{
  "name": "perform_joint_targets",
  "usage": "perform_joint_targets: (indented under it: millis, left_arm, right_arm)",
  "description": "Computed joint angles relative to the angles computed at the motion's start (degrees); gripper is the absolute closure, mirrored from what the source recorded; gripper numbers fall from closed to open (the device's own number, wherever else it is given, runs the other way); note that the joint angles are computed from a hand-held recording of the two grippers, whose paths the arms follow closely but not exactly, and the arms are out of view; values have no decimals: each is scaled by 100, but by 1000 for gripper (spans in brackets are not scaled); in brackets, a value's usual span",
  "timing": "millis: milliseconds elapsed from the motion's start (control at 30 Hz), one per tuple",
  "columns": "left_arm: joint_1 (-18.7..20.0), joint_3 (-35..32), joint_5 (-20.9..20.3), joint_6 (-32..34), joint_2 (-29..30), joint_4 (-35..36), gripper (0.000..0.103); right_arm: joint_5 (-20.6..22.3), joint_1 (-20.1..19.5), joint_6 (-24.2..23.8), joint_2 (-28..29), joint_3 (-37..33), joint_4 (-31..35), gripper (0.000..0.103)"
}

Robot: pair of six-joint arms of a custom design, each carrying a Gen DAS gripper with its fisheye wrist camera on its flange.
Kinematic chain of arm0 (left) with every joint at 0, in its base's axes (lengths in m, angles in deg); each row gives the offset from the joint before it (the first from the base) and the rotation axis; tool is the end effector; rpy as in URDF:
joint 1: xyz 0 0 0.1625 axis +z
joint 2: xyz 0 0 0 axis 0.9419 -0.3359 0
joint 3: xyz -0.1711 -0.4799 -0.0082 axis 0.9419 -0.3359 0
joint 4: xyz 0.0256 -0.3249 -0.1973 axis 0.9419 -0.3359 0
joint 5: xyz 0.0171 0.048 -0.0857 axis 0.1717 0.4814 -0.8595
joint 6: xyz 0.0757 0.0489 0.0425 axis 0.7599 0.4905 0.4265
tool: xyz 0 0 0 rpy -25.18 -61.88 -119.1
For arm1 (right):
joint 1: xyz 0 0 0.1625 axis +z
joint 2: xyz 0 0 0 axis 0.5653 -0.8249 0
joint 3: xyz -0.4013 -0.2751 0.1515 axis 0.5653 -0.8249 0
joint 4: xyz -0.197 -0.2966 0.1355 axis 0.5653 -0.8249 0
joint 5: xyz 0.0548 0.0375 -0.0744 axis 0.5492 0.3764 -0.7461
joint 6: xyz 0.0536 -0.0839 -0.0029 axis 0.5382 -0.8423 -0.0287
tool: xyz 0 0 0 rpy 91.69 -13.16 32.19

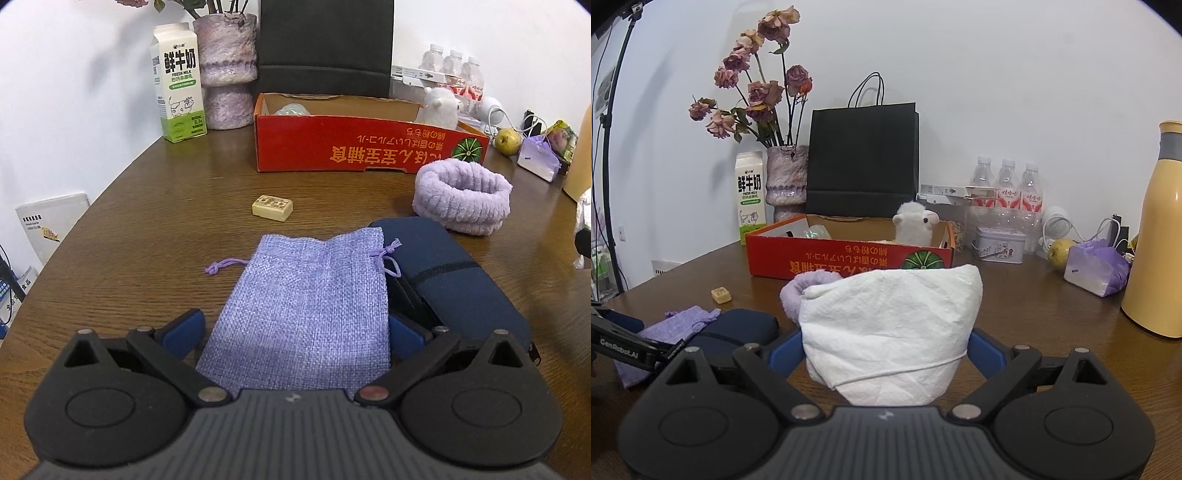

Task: Organize objects
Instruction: 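Close the left gripper on the lavender drawstring pouch and lift it, then carry the pouch and white cloth with both grippers over the box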

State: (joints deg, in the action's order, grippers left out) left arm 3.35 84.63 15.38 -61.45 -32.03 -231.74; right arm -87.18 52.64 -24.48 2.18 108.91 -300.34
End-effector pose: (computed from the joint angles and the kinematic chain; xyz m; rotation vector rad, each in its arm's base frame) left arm 0.0406 -0.6039 0.1202 0.2006 2.0776 -1.0731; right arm 0.1098 -0.6433 -0.0306 1.0988 -2.2038 1.2461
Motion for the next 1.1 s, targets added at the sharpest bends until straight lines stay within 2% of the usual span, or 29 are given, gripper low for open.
perform_joint_targets:
  millis: [233, 400, 533, 667, 733, 833, 900, 1000, 1100]
  left_arm:
    - [-18, 47, 3, -44, 25, -186, 7]
    - [-42, 86, 36, -96, 48, -404, 22]
    - [-58, 101, 49, -100, 72, -527, 26]
    - [-76, 109, 63, -69, 108, -652, 36]
    - [-85, 114, 85, -54, 131, -722, 38]
    - [-97, 138, 85, -72, 144, -810, 50]
    - [-97, 173, 34, -107, 147, -884, 72]
    - [-94, 229, -45, -215, 135, -916, 82]
    - [-132, 228, 29, -188, 180, -1035, 86]
  right_arm:
    - [-30, 10, -12, 13, -12, 1, 9]
    - [-28, 10, -14, 16, -10, -8, 9]
    - [-42, 17, -23, 17, -11, 4, 9]
    - [-38, 14, -30, 20, -12, 2, 9]
    - [-40, 15, -28, 21, -12, -1, 9]
    - [-44, 16, -27, 21, -12, 0, 9]
    - [-44, 16, -28, 21, -14, 1, 9]
    - [-44, 16, -28, 21, -14, 1, 9]
    - [-44, 14, -33, 24, -19, 0, 9]
